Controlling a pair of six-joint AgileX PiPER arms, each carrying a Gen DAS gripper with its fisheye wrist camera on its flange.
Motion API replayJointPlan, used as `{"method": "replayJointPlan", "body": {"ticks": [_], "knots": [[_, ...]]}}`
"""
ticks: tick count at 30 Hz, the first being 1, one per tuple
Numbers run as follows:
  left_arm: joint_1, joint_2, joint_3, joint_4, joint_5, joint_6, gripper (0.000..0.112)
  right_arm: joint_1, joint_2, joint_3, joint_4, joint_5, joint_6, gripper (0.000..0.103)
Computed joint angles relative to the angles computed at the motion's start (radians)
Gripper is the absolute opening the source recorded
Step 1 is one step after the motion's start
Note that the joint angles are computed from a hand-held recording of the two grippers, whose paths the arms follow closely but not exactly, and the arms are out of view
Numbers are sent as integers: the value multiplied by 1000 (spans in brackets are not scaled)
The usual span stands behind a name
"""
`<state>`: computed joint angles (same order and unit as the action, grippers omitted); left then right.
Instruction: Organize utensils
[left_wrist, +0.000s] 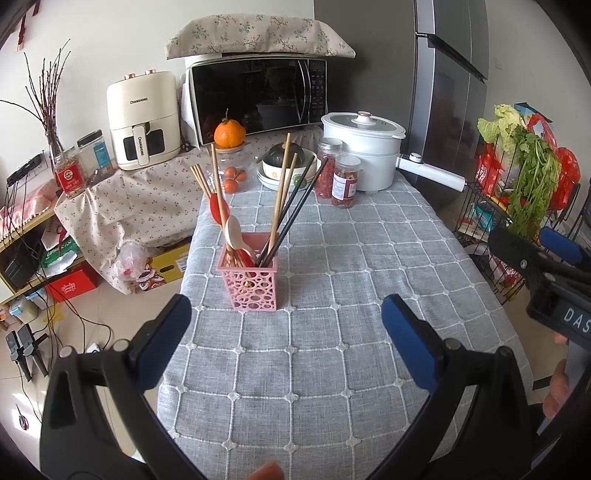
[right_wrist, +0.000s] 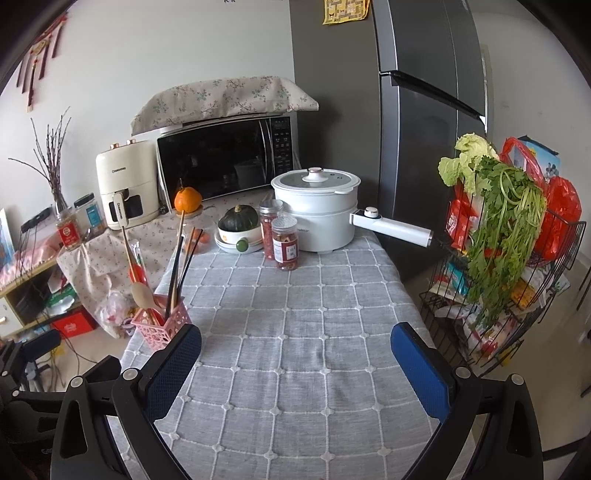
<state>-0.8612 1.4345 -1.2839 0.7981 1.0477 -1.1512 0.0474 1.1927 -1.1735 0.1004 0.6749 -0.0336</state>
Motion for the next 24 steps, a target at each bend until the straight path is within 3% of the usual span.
{"method": "replayJointPlan", "body": {"ticks": [24], "knots": [[0, -15, 13, 3, -8, -3, 102, 16, 27, -4, -8, 12, 20, 103]]}}
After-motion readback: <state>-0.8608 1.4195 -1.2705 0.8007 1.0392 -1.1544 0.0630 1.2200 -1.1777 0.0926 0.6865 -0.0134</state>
